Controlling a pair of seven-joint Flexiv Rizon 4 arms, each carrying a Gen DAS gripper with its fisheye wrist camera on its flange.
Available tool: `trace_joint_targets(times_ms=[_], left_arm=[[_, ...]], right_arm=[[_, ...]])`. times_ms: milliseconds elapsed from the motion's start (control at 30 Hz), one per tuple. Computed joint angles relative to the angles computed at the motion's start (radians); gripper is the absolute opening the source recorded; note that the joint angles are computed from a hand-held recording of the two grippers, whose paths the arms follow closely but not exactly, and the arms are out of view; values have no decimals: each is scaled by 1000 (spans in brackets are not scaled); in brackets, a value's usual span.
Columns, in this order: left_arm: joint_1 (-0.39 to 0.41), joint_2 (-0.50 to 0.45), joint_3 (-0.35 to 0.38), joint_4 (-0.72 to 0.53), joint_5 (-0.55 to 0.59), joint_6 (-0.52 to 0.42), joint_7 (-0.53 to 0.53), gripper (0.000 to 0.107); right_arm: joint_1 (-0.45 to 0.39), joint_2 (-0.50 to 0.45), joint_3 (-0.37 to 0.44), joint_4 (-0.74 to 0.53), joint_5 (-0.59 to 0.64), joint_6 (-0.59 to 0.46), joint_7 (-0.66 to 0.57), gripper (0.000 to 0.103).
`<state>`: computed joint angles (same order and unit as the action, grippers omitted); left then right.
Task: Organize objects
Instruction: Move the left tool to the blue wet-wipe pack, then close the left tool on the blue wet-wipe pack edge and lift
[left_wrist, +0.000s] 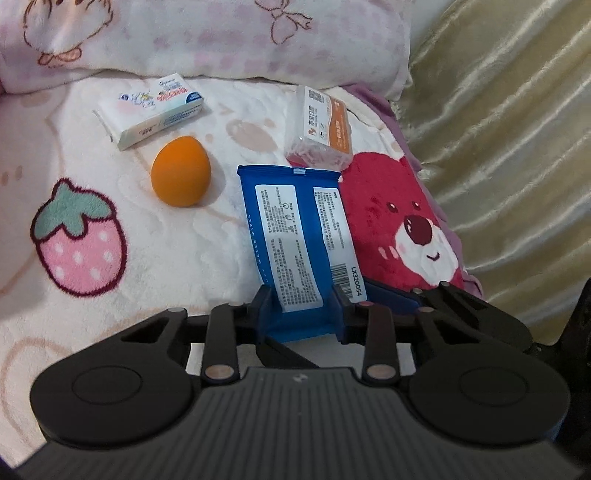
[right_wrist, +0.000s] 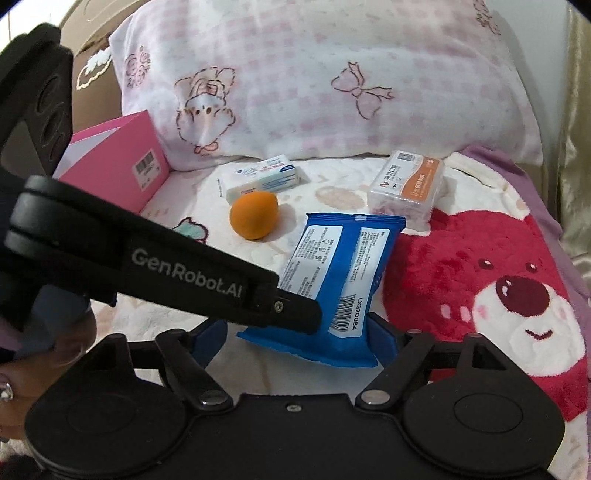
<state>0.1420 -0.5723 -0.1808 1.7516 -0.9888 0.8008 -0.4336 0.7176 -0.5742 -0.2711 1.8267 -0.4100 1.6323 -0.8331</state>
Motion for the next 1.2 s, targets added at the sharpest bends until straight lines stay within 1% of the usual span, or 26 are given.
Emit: trace_joint_targets(times_ms=[67, 133, 200, 233, 300, 333, 367, 400, 467, 533, 600, 633, 667, 733, 767, 800, 833, 933, 1033, 1067, 1133, 1167, 1200], left_arm=[[10, 3, 10, -4, 18, -34, -19, 31], [20, 14, 26, -2, 45, -76, -48, 31], [30, 31, 42, 7, 72, -119, -69, 32], [33, 43, 52, 18, 81, -139, -91, 31], [36, 59, 70, 28, 120, -189, -114, 32], [24, 70, 77, 43, 130, -158, -105, 31], [16, 79, 76, 61, 124, -119, -82, 31], [11, 84, 72, 73, 111, -89, -57, 31], [3, 84, 67, 81, 89, -44, -52, 31], [7, 76, 58, 79, 57, -25, -59, 31], [8, 61, 50, 69, 41, -12, -55, 31], [7, 53, 44, 68, 30, 8, -36, 31], [5, 49, 37, 71, 14, 34, -21, 30], [12, 38, 21, 69, -23, 45, -7, 26], [11, 38, 19, 69, -31, 47, -8, 26], [9, 42, 16, 75, -38, 55, 5, 26], [5, 47, 14, 83, -47, 72, 27, 26], [-5, 51, 18, 91, -42, 81, 32, 26], [-14, 46, 30, 85, -13, 80, -11, 25], [-16, 47, 30, 86, -10, 84, -21, 25], [-18, 54, 22, 100, -23, 109, -9, 25], [-20, 58, 17, 109, -35, 124, 1, 25], [-20, 60, 14, 115, -45, 132, 8, 25]], right_arm=[[-60, 14, 84, -5, 2, -18, -30, 84], [-154, 29, 215, -10, 6, -43, -89, 84], [-234, 42, 329, -8, 19, -69, -153, 86], [-265, 44, 373, -8, 28, -84, -184, 87], [-332, 31, 468, -39, 72, -145, -246, 91], [-341, 23, 490, -56, 120, -171, -278, 91], [-335, 22, 480, -53, 103, -170, -252, 90], [-302, 25, 438, -49, 98, -163, -233, 89], [-263, 25, 388, -44, 84, -146, -216, 89], [-212, 28, 314, -30, 61, -112, -180, 90], [-208, 23, 302, -32, 60, -92, -163, 90], [-220, 12, 313, -40, 65, -81, -166, 89], [-213, 5, 303, -49, 61, -86, -160, 89], [-189, -9, 270, -64, 45, -102, -145, 85], [-177, -9, 254, -63, 35, -103, -139, 79], [-151, -6, 219, -54, 18, -99, -125, 73], [-129, 0, 190, -43, -1, -100, -115, 70], [-152, 9, 217, -40, -22, -135, -127, 68], [-158, 10, 226, -52, -35, -182, -113, 66], [-158, 11, 226, -52, -42, -188, -106, 66], [-168, 14, 235, -48, -46, -190, -96, 66], [-181, 16, 251, -48, -42, -192, -98, 66], [-203, 17, 281, -50, -31, -193, -115, 63]])
